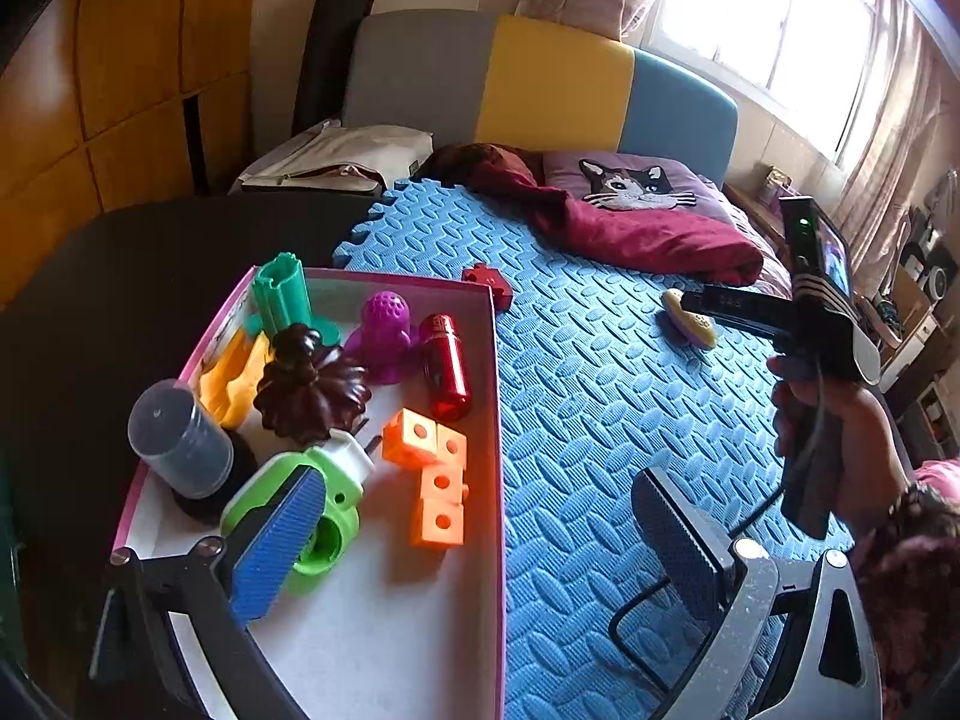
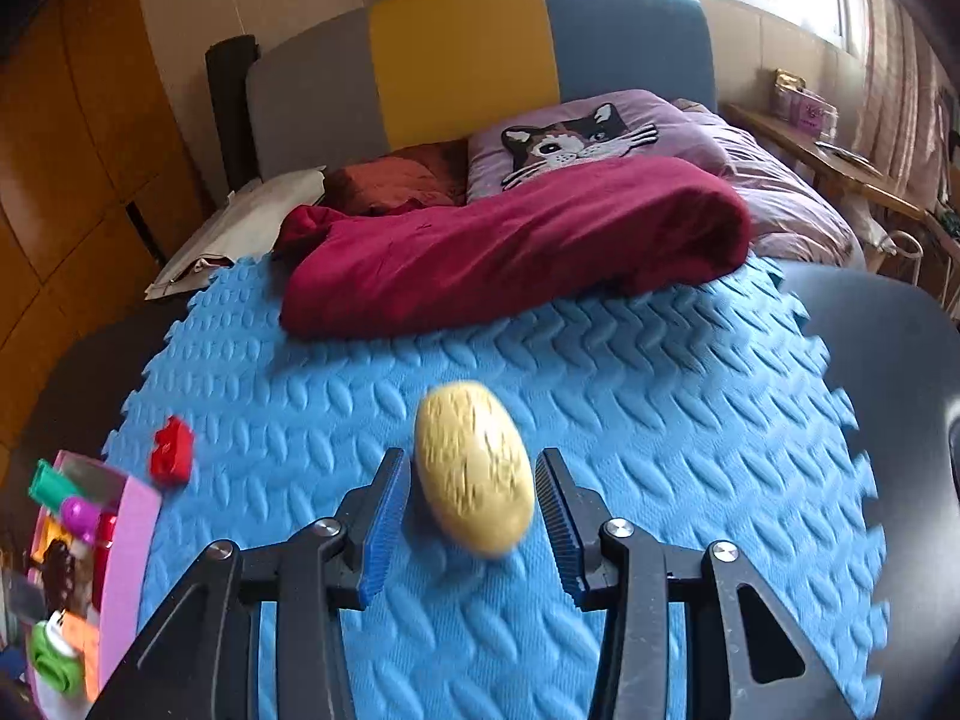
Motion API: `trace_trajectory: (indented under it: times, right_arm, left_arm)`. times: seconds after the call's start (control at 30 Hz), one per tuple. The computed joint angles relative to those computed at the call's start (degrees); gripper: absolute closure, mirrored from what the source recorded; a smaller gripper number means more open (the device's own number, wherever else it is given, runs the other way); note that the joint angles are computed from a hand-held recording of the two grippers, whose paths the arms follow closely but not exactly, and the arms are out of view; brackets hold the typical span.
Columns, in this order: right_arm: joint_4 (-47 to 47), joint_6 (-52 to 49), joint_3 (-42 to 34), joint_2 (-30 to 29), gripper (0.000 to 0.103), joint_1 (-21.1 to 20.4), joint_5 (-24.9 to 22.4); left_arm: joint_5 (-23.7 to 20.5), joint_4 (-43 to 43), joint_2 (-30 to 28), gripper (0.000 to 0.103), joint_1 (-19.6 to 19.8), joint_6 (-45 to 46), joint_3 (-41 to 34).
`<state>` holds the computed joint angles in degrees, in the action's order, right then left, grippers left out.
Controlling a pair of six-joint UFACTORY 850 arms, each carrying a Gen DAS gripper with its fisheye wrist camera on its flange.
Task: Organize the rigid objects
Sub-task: 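Reach the right tool to the yellow egg-shaped toy and close on it, then grasp the red numbered puzzle piece with the left tool while the right tool holds the egg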
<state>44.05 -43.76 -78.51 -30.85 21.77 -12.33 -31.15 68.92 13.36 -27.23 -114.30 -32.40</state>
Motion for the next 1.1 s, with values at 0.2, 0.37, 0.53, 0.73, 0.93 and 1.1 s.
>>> trace_trajectory:
  times: [0.2, 0.37, 0.53, 0.73, 0.93, 1.1]
  right_arm:
    - [0.39, -1.37, -2.94, -3.17, 0.059, 0.1, -1.78]
    - [5.11, -9.27, -0.8, -2.26, 0.06, 0.4, 0.4]
    - [11.56, -16.09, 2.51, -0.2, 0.061, -0.29, 0.19]
    - [22.91, -26.85, 5.54, 1.37, 0.063, -1.25, -0.5]
    - [23.71, -27.36, 5.72, 1.4, 0.063, -1.19, -0.02]
    - [25.67, -28.91, 5.74, 1.35, 0.063, -1.57, -0.91]
  left_arm:
    - [0.03, -0.67, -1.23, 0.0, 1.21, 1.51, -1.36]
    - [0.4, -1.58, -3.4, 0.0, 2.06, 4.2, -4.34]
    - [1.48, -4.75, -7.87, 0.0, 4.53, 10.15, -10.43]
    - [1.08, -11.18, -16.68, 0.0, 8.74, 20.77, -20.03]
    - [2.5, -22.69, -23.85, 0.0, 14.37, 34.83, -27.05]
    - [-0.07, -31.81, -30.53, 0.001, 17.52, 44.99, -33.61]
